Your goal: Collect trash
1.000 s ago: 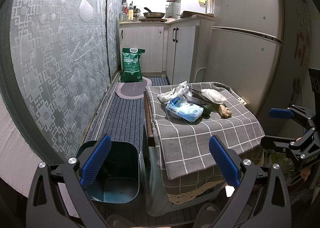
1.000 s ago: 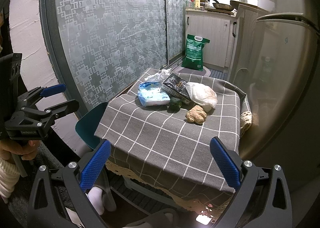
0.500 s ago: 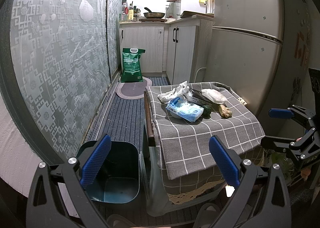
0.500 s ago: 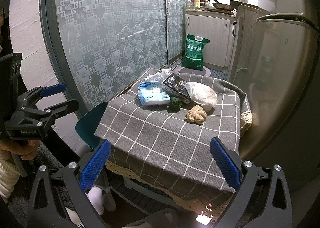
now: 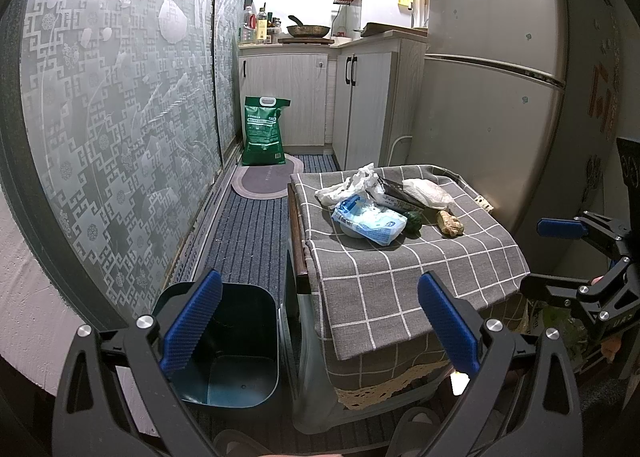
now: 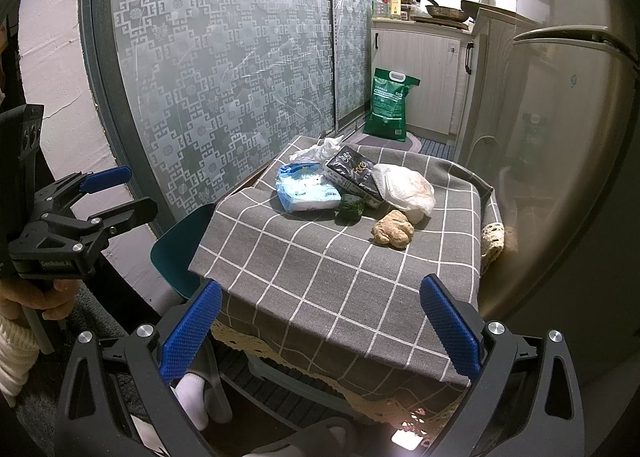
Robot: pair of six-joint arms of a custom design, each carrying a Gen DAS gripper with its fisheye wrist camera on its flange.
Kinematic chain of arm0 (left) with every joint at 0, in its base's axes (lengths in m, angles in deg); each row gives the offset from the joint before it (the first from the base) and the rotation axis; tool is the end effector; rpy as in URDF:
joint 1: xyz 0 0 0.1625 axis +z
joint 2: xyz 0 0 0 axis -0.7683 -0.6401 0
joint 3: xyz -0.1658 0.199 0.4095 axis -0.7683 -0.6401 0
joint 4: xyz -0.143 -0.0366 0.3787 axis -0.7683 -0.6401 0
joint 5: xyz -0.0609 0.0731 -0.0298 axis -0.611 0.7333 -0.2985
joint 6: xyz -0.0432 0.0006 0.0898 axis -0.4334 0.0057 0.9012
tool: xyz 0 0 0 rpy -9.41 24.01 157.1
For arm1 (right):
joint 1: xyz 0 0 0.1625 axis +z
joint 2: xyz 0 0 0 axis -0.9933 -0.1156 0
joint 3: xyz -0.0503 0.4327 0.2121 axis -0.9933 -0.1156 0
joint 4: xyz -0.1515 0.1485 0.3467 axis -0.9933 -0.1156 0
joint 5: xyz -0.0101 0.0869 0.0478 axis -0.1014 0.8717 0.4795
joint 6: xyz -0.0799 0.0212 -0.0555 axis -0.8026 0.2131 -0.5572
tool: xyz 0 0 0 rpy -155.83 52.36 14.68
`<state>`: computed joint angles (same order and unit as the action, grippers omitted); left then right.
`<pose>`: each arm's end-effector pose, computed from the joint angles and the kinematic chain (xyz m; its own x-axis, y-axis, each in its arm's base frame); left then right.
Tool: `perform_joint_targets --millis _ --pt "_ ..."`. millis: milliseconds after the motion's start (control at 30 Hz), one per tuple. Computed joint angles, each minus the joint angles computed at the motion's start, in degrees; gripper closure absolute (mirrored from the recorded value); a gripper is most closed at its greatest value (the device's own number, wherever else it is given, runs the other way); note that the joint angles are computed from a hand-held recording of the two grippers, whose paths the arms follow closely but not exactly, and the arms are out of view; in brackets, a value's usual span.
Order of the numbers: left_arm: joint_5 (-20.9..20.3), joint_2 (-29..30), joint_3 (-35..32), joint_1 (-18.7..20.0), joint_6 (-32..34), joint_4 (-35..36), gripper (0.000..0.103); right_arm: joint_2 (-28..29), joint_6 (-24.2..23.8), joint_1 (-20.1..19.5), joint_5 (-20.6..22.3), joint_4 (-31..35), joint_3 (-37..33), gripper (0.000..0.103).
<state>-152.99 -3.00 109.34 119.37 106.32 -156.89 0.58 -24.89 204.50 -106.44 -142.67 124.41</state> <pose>-0.1190 -0.7254 0.3895 -0.4988 0.7382 -0.4542 0.8642 0.3835 -0.3256 0.4243 -0.6040 0.0697 -0.7394 0.1468 0.6570 -0.4525 0.6142 -0.6465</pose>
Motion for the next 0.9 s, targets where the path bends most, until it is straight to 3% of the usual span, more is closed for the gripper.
perform_joint_targets --millis 267,600,667,700,833,900 --pt "-0.1 0.0 0.0 0.0 0.3 0.0 0.003 0.2 -0.1 0.2 -0.3 -0.1 -0.3 0.003" --pt "-4.9 0.8 -3.5 0.7 3.2 6.9 0.004 -0.6 -0.7 0.0 2.4 -2.8 0.8 0.003" --pt "-5.1 1.3 -4.3 0.6 4.0 7.9 0.012 -0.8 -0.8 -0.1 2.4 -2.1 0.6 0.003" --pt "-4.9 1.7 -5.1 0.4 4.1 8.8 0.024 -1.0 -0.8 -0.1 2.7 -1.8 0.6 0.003" --pt "-4.6 3.4 -7.9 -0.2 5.7 12.5 0.044 -1.6 -0.9 -0.3 3.2 0.1 0.1 0.013" --pt "-3.9 4.4 -9.1 -0.7 8.2 13.3 0.048 -2.0 -1.0 -0.5 3.7 0.9 0.1 0.016"
